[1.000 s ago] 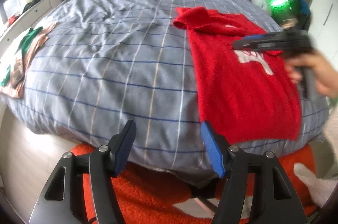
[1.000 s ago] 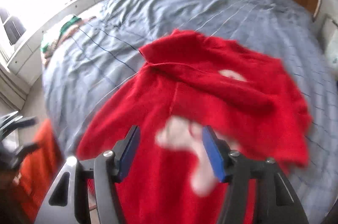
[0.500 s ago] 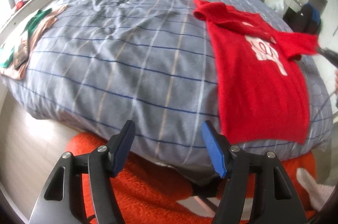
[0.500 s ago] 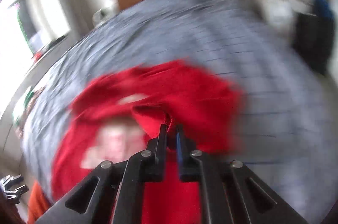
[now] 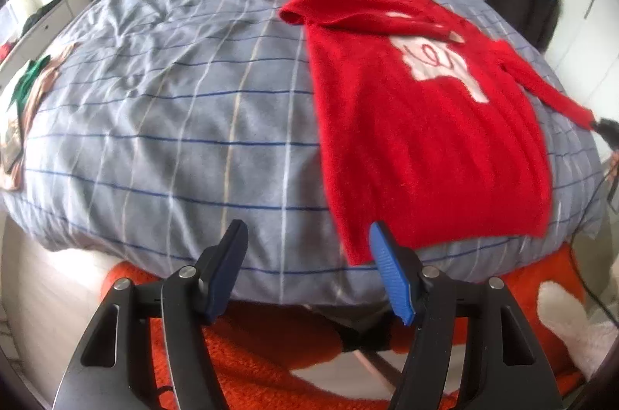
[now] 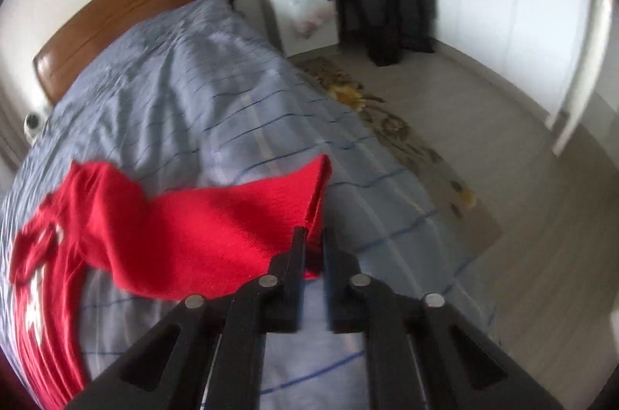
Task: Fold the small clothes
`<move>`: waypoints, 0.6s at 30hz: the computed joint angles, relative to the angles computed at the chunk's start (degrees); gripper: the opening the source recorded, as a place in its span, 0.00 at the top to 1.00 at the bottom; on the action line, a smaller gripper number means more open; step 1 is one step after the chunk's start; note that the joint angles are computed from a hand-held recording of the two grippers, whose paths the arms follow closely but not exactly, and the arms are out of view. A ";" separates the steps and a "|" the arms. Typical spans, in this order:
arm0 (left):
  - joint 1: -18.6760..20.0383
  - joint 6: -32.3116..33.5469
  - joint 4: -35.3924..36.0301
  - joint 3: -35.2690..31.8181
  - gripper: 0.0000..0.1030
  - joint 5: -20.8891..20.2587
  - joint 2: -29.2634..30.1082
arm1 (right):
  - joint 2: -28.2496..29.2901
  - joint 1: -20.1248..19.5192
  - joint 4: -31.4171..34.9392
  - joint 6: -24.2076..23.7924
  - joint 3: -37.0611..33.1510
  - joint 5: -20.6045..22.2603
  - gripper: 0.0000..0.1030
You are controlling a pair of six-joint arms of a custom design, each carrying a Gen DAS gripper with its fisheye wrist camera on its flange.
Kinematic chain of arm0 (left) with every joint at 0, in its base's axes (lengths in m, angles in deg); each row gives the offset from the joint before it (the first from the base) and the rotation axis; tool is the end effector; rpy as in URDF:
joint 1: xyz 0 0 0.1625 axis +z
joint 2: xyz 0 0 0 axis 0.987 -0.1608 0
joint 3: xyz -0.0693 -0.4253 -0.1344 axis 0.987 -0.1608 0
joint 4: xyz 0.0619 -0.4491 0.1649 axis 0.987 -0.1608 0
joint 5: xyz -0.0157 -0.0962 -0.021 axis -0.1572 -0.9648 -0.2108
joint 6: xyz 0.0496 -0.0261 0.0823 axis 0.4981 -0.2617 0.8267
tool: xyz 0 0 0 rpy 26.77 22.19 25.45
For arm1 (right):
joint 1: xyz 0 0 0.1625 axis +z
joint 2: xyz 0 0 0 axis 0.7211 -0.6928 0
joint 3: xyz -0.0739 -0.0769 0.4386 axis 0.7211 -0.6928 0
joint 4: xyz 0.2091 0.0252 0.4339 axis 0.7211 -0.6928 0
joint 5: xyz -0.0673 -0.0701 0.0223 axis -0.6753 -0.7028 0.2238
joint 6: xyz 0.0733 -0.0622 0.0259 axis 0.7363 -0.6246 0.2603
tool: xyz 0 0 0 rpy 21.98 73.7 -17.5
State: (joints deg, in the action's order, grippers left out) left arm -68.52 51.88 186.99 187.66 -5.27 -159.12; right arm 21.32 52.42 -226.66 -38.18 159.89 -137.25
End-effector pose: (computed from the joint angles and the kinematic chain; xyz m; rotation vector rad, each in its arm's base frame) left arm 0.0614 -0.1851 0.4001 -0.1448 2.2286 -0.7509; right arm 0.1600 -0.5190 0.1356 0.1796 -2.2741 1.1982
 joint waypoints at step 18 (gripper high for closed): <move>5.44 5.47 -7.12 -0.67 0.34 -2.94 4.66 | -10.12 -16.29 11.41 23.24 7.11 37.22 0.59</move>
State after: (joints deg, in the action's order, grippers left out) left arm -63.08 57.35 179.87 186.99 -8.21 -154.46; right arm 11.21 36.13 -215.25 -14.94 166.99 -100.03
